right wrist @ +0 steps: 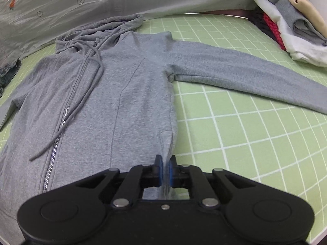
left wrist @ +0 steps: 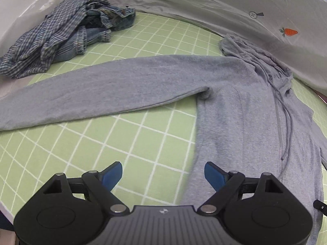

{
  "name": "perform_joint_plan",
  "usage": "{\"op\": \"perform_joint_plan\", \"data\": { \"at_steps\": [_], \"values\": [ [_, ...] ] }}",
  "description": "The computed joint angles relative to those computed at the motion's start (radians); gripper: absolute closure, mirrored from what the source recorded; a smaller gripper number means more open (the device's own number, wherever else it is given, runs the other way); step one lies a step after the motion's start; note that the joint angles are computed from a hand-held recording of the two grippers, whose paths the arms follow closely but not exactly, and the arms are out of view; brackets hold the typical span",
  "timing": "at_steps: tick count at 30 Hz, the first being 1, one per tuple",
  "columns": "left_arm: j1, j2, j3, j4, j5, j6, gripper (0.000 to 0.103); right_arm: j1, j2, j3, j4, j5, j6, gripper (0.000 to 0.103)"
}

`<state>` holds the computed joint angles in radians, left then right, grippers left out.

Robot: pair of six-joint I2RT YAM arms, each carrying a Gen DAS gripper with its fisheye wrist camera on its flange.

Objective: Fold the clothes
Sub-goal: 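Sweep the left gripper along the sleeve to smooth it flat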

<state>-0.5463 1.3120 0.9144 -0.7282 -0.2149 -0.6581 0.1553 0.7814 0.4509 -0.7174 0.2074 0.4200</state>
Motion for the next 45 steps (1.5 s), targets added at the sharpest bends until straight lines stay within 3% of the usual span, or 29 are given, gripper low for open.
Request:
{"op": "perform_joint_plan", "data": {
  "at_steps": [2,4,6,9,11,17,24,29,31,35,38,41,43,45],
  "values": [
    [0.056,-0.054,-0.034,-0.021,-0.003,0.03,0.015,0.113,0.052,0.034,-0.036,0.108,0.079,0.083],
    [0.122,-0.097,-0.062,-0.031,0.013,0.06,0.015,0.221,0.09,0.061,-0.071,0.199,0.177,0.056],
    [0.198,-0.132,-0.089,-0.035,0.037,0.1,0.015,0.32,0.119,0.082,-0.093,0.262,0.274,0.05],
    [0.322,-0.144,-0.108,-0.02,0.074,0.184,0.015,0.435,0.183,0.124,-0.106,0.3,0.405,0.034],
    [0.406,-0.129,-0.11,0.0,0.101,0.244,0.015,0.496,0.249,0.163,-0.109,0.331,0.463,0.029],
    [0.607,-0.011,-0.054,0.063,0.145,0.414,0.014,0.552,0.399,0.281,-0.087,0.37,0.552,0.029],
    [0.768,0.179,0.054,0.127,0.168,0.516,0.014,0.453,0.622,0.473,0.085,0.335,0.406,0.03],
    [0.811,0.302,0.12,0.156,0.165,0.481,0.013,0.339,0.868,0.704,0.222,0.249,0.194,0.033],
    [0.798,0.337,0.142,0.167,0.132,0.464,0.008,0.291,0.994,0.837,0.254,0.197,0.11,0.036],
    [0.777,0.392,0.189,0.167,0.101,0.438,0.0,0.223,1.241,1.133,0.247,0.113,-0.014,0.047],
    [0.773,0.399,0.192,0.179,0.094,0.429,0.0,0.196,1.386,1.319,0.22,0.053,-0.062,0.049],
    [0.768,0.392,0.178,0.202,0.088,0.425,0.0,0.185,1.502,1.474,0.184,0.017,-0.103,0.042],
    [0.763,0.384,0.165,0.216,0.082,0.42,0.0,0.186,1.568,1.558,0.159,0.036,-0.131,0.03],
    [0.758,0.374,0.15,0.228,0.078,0.416,0.0,0.177,1.617,1.624,0.121,-0.008,-0.186,0.036]
  ]
}}
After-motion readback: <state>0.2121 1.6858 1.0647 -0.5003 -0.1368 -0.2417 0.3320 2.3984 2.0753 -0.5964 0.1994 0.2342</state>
